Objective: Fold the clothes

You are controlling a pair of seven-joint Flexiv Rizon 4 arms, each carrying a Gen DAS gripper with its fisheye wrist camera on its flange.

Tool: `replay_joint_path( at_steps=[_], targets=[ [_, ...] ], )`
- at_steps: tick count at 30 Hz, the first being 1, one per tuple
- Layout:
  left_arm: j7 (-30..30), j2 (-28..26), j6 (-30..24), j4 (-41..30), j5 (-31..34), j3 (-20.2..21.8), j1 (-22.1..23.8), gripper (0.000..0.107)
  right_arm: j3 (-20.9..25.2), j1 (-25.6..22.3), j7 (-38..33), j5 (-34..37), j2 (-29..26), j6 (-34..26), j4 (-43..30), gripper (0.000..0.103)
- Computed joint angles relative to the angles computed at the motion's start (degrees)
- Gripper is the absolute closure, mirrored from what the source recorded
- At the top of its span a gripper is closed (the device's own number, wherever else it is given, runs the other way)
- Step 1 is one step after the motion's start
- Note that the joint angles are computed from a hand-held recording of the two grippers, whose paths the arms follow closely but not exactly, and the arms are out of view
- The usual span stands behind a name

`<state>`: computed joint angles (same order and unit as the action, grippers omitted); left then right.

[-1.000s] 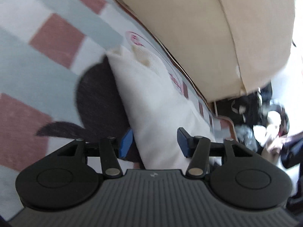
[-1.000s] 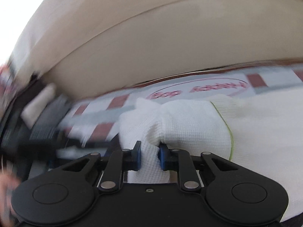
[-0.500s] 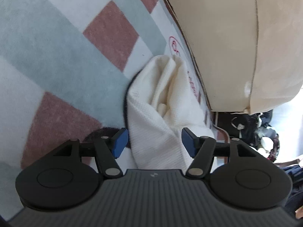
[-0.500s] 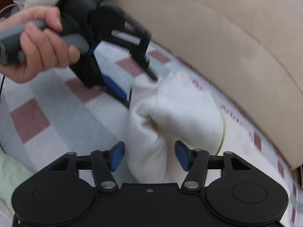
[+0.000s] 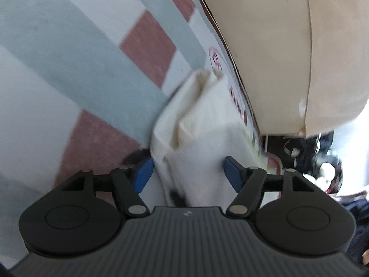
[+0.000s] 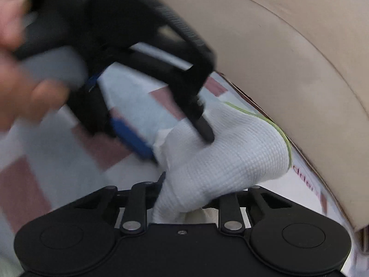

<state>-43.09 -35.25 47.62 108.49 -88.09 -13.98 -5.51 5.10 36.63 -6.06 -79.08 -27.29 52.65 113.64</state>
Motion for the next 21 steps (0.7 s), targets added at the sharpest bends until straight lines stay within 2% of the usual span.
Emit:
replay_joint_path(
  at_steps=[2,3,5,7,8,9,10,12,13,15,16,19,21],
  targets=[
    [0.15,-0.50,-0.44,-0.37,-2.74,-0.53,0.52,0.039,0.54,0.55,-1.90,1.00,0.46,-1.47,0.81,0.073],
    [-0.36,-0.89,-0.85,-0.71,-3.28,-0.62,0.63,0.039,0.54,0.80,-2.21,0.53,0.72,-2.06,1.30,0.063],
    [-1.60,-1.64,-1.59,-1.20,-2.36,-0.42,0.73,0.039,0.89,1.10,-2.93,0.94,1.00,-3.51,1.88,0.052],
    [-2.01,-2.16,-1.71,-1.38,-1.95,-0.65,0.51,0.039,1.34,0.71,-3.29,2.42,1.11,-3.32,2.21,0.052],
    [-1.53,-2.25,-1.61,-1.26,-2.01,-0.70,0.42,0.038,1.35,0.15,-2.05,2.81,1.35,-2.16,2.48,0.055],
    [-1.00,-2.33,-1.52,-1.11,-2.05,-0.73,0.34,0.038,1.20,-0.72,0.32,2.86,1.72,-0.15,2.80,0.075],
    [-1.13,-2.43,-1.56,-1.31,-1.76,-0.76,0.28,0.038,1.01,-1.57,2.72,2.86,2.06,1.89,3.11,0.082],
    [-1.95,-2.55,-2.19,-1.41,-1.58,-0.89,0.61,0.038,0.62,-3.63,9.85,3.46,3.42,6.54,4.02,0.083],
    [-2.88,-2.46,-3.20,-1.28,-0.71,-0.71,1.15,0.038,0.86,-4.62,11.55,5.31,4.07,8.38,4.31,0.084],
    [-5.92,-2.79,-4.43,-2.09,4.04,0.22,1.76,0.037,1.48,-4.88,11.23,9.32,5.81,8.21,4.72,0.084],
    [-5.54,-2.70,-4.24,-2.18,4.09,0.07,2.10,0.036,1.23,-4.88,12.63,8.95,6.91,8.73,5.38,0.084],
    [-2.55,-1.55,-1.78,-1.39,-1.12,-0.83,2.19,0.031,0.43,-6.21,20.04,4.88,9.98,12.55,7.63,0.084],
    [-1.77,-1.80,-3.02,-1.66,-2.88,-1.26,2.31,0.031,-0.04,-7.96,26.17,-0.17,11.45,16.20,8.86,0.084]
  ],
)
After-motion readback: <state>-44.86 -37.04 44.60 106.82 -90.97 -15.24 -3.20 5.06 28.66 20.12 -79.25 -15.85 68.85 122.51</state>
